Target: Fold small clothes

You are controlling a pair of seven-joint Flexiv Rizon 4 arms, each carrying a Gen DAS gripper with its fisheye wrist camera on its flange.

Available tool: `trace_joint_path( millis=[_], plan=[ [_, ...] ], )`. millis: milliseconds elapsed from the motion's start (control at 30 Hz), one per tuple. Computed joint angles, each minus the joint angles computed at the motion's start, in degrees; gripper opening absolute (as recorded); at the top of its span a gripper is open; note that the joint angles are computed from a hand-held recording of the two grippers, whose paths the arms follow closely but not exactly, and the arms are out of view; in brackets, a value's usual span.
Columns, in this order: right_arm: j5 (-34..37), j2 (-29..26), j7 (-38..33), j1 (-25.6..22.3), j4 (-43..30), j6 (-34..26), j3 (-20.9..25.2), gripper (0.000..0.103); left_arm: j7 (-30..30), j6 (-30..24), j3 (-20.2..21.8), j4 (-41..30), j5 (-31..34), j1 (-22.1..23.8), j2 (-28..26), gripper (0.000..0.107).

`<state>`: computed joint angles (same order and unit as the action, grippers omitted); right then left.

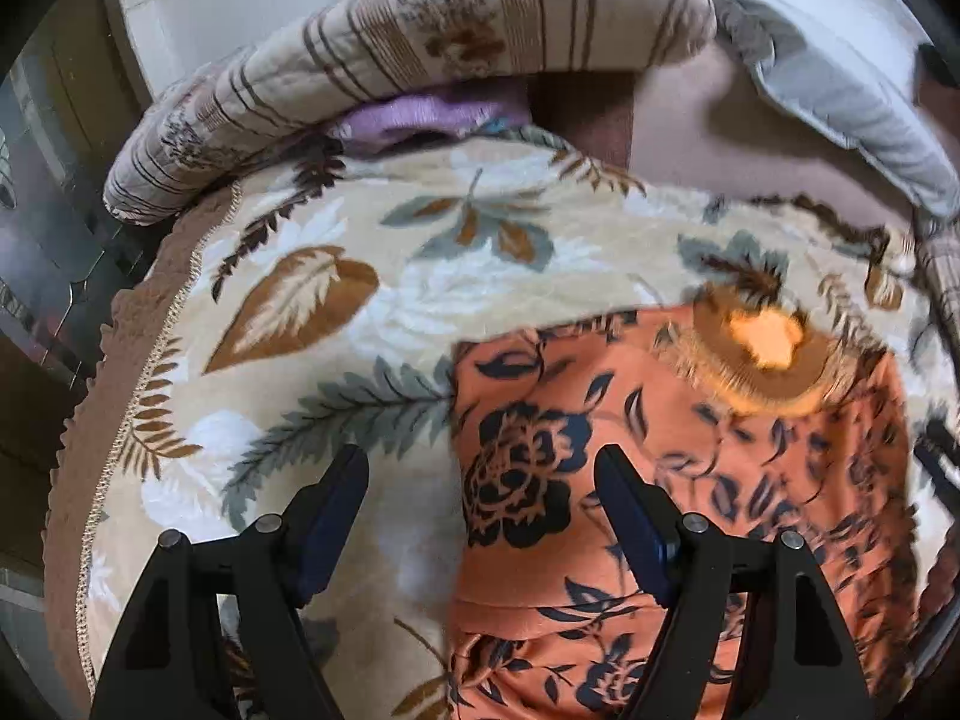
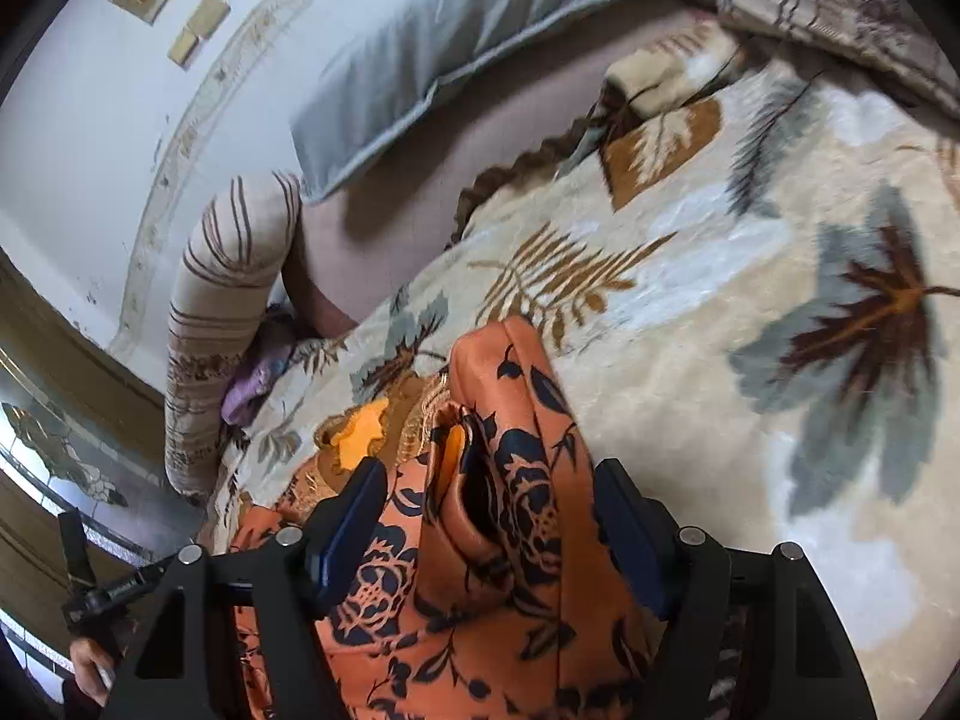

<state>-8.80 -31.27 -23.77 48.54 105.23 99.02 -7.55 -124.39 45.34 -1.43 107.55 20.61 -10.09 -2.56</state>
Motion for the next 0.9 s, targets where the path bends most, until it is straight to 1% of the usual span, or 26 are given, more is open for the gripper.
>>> trace_joint_path(
  millis=[33, 100, 133, 167, 200, 233, 267, 300, 400, 433, 533, 567, 600, 633, 667, 700, 733, 767, 833, 867, 900],
  plan=[
    [-1.02, -0.41, -0.61, -0.29, -0.94, -1.85, 0.36, 0.070, 0.35, 0.02, -0.20, 0.29, -0.07, -0.13, -0.60, 0.078],
    [-3.96, -1.00, -1.61, -1.29, -2.99, -7.20, 1.80, 0.057, 1.71, -0.82, -0.66, 0.93, 0.17, -0.76, -2.11, 0.078],
    [-5.53, -1.24, -1.68, -1.63, -3.80, -9.95, 2.38, 0.053, 1.60, -1.15, -0.66, 1.36, 1.21, -1.29, -2.36, 0.078],
    [-6.98, -1.24, -1.44, -1.53, -4.11, -11.98, 2.35, 0.045, 0.49, -2.22, -0.85, 1.54, 3.67, -2.22, -2.94, 0.078],
    [-8.16, -1.12, -0.96, -1.40, -4.01, -12.82, 2.13, 0.035, 0.04, -2.12, -0.82, 1.91, 4.76, -2.75, -3.26, 0.078],
    [-9.85, -0.71, -0.12, -0.48, -3.73, -14.10, 0.94, 0.032, -0.75, -1.48, -0.69, 2.62, 6.00, -3.30, -3.19, 0.078],
    [-11.57, -0.16, 0.92, 0.52, -3.25, -14.82, -0.42, 0.024, -3.86, -0.61, -0.55, 3.06, 9.45, -4.25, -2.99, 0.078],
    [-12.82, 0.22, 1.74, 0.90, -2.89, -14.98, -0.99, 0.019, -6.29, -0.76, -0.54, 2.98, 12.01, -4.98, -2.68, 0.078],
    [-17.74, 2.41, 5.97, 3.96, -0.85, -15.27, -5.11, 0.017, -9.83, -4.09, -1.37, 1.55, 16.79, -6.58, -2.22, 0.078],
    [-20.01, 3.47, 7.95, 5.67, 0.34, -14.88, -7.41, 0.017, -10.55, -4.93, -1.67, 1.10, 18.21, -7.02, -2.18, 0.078],
    [-24.83, 6.10, 12.40, 8.00, 3.01, -14.49, -10.79, 0.016, -12.14, -6.77, -2.41, 0.11, 22.12, -8.24, -2.04, 0.078],
    [-26.16, 6.88, 13.72, 8.40, 3.60, -14.94, -11.39, 0.014, -12.56, -6.78, -2.52, 0.09, 23.02, -8.49, -1.83, 0.078],
    [-28.80, 7.86, 16.02, 9.86, 4.38, -16.33, -13.31, 0.003, -13.07, -6.60, -2.58, 0.19, 23.92, -8.66, -1.57, 0.078],
    [-32.77, 8.94, 18.53, 10.38, 4.89, -19.17, -14.25, 0.003, -13.62, -6.50, -2.63, 0.30, 24.57, -8.75, -1.31, 0.078],
    [-33.01, 9.09, 17.59, 9.61, 4.66, -20.95, -13.33, 0.003, -14.35, -6.46, -2.76, 0.32, 25.18, -8.85, -1.21, 0.078],
    [-29.51, 8.50, 14.07, 7.57, 3.92, -21.36, -10.54, 0.003, -14.90, -6.45, -2.84, 0.35, 25.70, -8.91, -0.97, 0.078],
    [-28.15, 8.05, 13.26, 5.52, 3.58, -20.87, -8.22, 0.003, -15.31, -6.61, -2.95, 0.33, 26.15, -8.94, -0.80, 0.078],
    [-27.98, 7.85, 13.70, 4.30, 3.62, -19.88, -7.06, 0.003, -16.01, -7.08, -3.12, 0.22, 26.67, -9.06, -0.51, 0.078],
    [-30.28, 7.79, 15.82, 3.45, 3.84, -17.03, -7.00, 0.004, -16.95, -7.04, -3.34, 0.40, 26.98, -9.08, 0.23, 0.078],
    [-32.55, 7.86, 17.39, 3.87, 3.90, -16.22, -7.94, 0.005, -17.77, -7.14, -3.49, 0.40, 27.57, -9.08, 0.74, 0.078],
    [-35.74, 7.92, 19.44, 4.79, 4.01, -15.14, -9.74, 0.008, -18.48, -7.62, -3.77, 0.25, 28.23, -9.09, 0.99, 0.078]
  ],
)
